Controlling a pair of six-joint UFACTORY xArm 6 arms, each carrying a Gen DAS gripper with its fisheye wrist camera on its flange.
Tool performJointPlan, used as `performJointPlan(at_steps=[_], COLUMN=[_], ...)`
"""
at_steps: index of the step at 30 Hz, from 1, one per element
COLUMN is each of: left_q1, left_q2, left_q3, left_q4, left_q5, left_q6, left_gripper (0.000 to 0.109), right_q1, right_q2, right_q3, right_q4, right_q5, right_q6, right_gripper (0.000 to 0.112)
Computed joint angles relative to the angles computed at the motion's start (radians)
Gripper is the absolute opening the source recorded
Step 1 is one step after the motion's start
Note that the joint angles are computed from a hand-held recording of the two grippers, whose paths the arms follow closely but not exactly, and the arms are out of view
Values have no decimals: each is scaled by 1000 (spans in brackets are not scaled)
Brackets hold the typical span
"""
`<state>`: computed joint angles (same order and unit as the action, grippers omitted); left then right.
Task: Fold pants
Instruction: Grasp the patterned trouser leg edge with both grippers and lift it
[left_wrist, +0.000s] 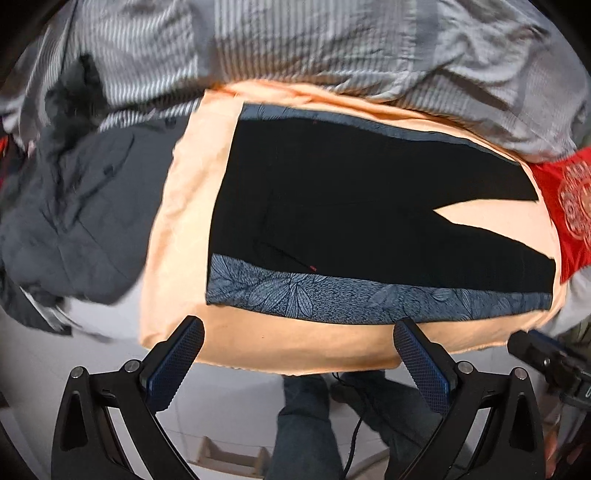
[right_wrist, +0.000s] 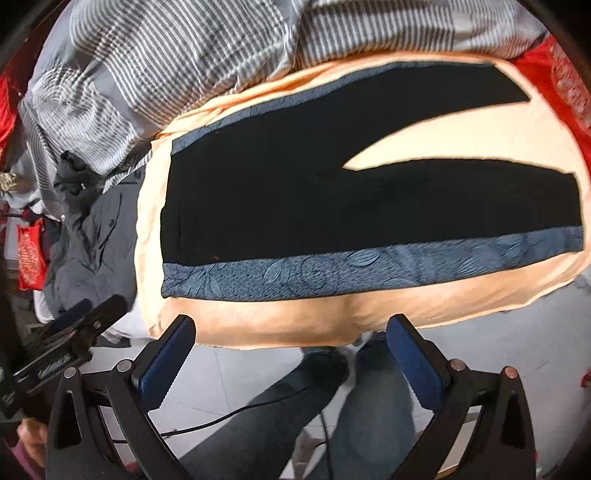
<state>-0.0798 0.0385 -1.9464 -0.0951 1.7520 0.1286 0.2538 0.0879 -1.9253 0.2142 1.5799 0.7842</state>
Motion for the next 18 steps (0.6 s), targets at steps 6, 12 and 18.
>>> performJointPlan(at_steps=[6,12,18], left_q1=[53,100,112], left_q2=[-79,-125,-130], left_q3=[264,464,549], left_q4=[-66,-152,-215], left_q5=[-102,-191,-239], left_q6=[-42,-72,-44], left_gripper=[103,103,103], right_q1=[-43,-46,-20], right_q2=[-189,-324,-370], right_q3=[457,840,1056], right_q4=[204,452,706], right_q5=[-335,-681,-919], right_q6=[12,-16,-134], right_gripper=[103,103,94])
